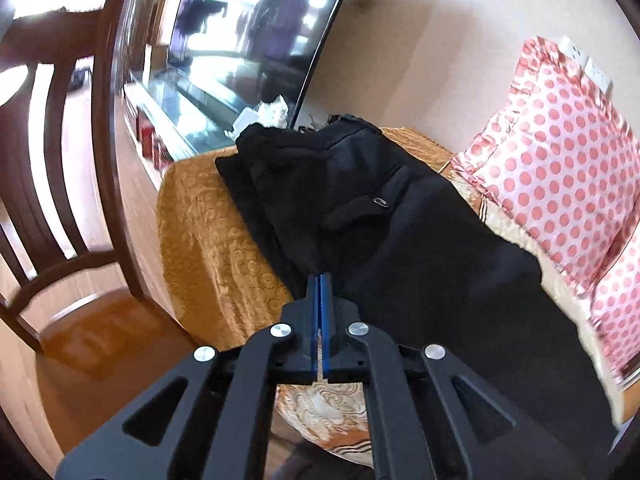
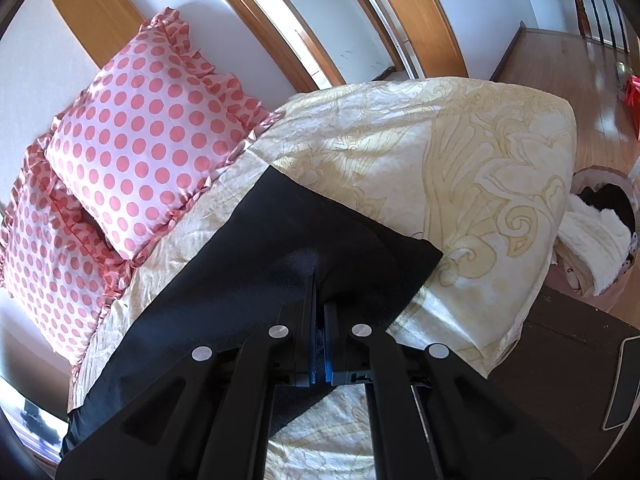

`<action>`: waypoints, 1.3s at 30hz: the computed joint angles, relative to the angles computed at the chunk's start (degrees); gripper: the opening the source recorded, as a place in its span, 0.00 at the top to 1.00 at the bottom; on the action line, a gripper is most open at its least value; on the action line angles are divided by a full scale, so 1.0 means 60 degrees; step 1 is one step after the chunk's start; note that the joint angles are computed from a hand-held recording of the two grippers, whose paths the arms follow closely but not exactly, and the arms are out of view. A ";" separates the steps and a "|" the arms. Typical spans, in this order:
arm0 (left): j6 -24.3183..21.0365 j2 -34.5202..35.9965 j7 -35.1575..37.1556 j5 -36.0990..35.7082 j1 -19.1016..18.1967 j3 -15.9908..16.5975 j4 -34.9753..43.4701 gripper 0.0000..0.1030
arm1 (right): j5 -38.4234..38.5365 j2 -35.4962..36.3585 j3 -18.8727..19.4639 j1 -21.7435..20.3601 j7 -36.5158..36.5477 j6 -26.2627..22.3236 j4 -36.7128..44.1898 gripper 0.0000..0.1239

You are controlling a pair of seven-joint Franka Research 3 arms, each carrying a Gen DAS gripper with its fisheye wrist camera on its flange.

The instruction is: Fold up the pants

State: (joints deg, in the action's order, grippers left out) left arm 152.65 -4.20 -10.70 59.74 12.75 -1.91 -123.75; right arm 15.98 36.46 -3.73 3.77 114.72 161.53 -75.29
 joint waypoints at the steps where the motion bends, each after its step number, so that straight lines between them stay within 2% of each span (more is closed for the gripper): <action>1: -0.0114 -0.0013 0.0001 0.0097 -0.0018 -0.0032 0.0020 0.99 | -0.0021 0.0011 -0.0017 0.0010 0.0012 -0.0018 0.0009 0.98; 3: -0.0086 -0.0145 -0.0204 0.0215 -0.0019 -0.0038 -0.0058 0.96 | -0.0064 0.0036 -0.0050 0.0032 0.0048 -0.0060 0.0036 0.98; 7: -0.0950 -0.0522 -0.0968 0.1313 -0.0087 -0.0362 -0.0023 0.87 | -0.0122 0.0035 -0.0090 0.0067 0.0123 -0.0034 -0.0007 0.98; 10: -0.0429 -0.0340 -0.0460 0.1566 -0.0198 -0.0336 0.0329 0.78 | -0.0193 0.0010 -0.0135 0.0104 0.0172 -0.0028 -0.0042 0.98; 13: 0.0534 0.0158 0.0611 0.1217 -0.0312 -0.0222 0.0819 0.71 | -0.0164 -0.0003 -0.0091 0.0069 0.0155 0.0005 -0.0078 0.98; 17: 0.1665 0.1207 0.3160 -0.0229 -0.0638 -0.0201 0.1689 0.58 | -0.0216 -0.0077 -0.0119 0.0081 0.0150 0.0001 -0.0182 0.98; 22: 0.2203 0.2088 0.6342 -0.2407 -0.1048 -0.0309 0.2235 0.56 | -0.0166 -0.0148 -0.0070 0.0001 0.0059 0.0057 -0.0277 0.98; 26: 0.2153 0.2418 0.7748 -0.3567 -0.1294 -0.0289 0.2327 0.55 | -0.0379 0.0000 -0.0169 0.0038 -0.0018 -0.0385 0.0047 0.98; 28: 0.2032 0.2511 0.8156 -0.3991 -0.1420 -0.0218 0.2330 0.54 | -0.0540 -0.0127 -0.0265 0.0112 -0.0024 -0.0400 -0.0102 0.94; 30: 0.2077 0.2529 0.8200 -0.3889 -0.1604 -0.0016 0.2309 0.52 | -0.0510 -0.0371 -0.0258 0.0108 -0.0015 -0.0226 -0.0448 0.82; 32: 0.2109 0.2549 0.8184 -0.3734 -0.1745 0.0104 0.2319 0.46 | -0.0754 -0.0664 -0.0612 0.0353 0.0354 0.0101 -0.0910 0.62; 35: 0.2143 0.2559 0.8191 -0.3637 -0.1856 0.0196 0.2313 0.39 | -0.1039 -0.0856 -0.0974 0.0525 0.0853 0.0396 -0.1251 0.60; 39: 0.2086 0.2663 0.8159 -0.3385 -0.1994 0.0275 0.2445 0.31 | -0.0781 -0.0659 -0.0650 0.0130 0.0955 0.0172 -0.1004 0.60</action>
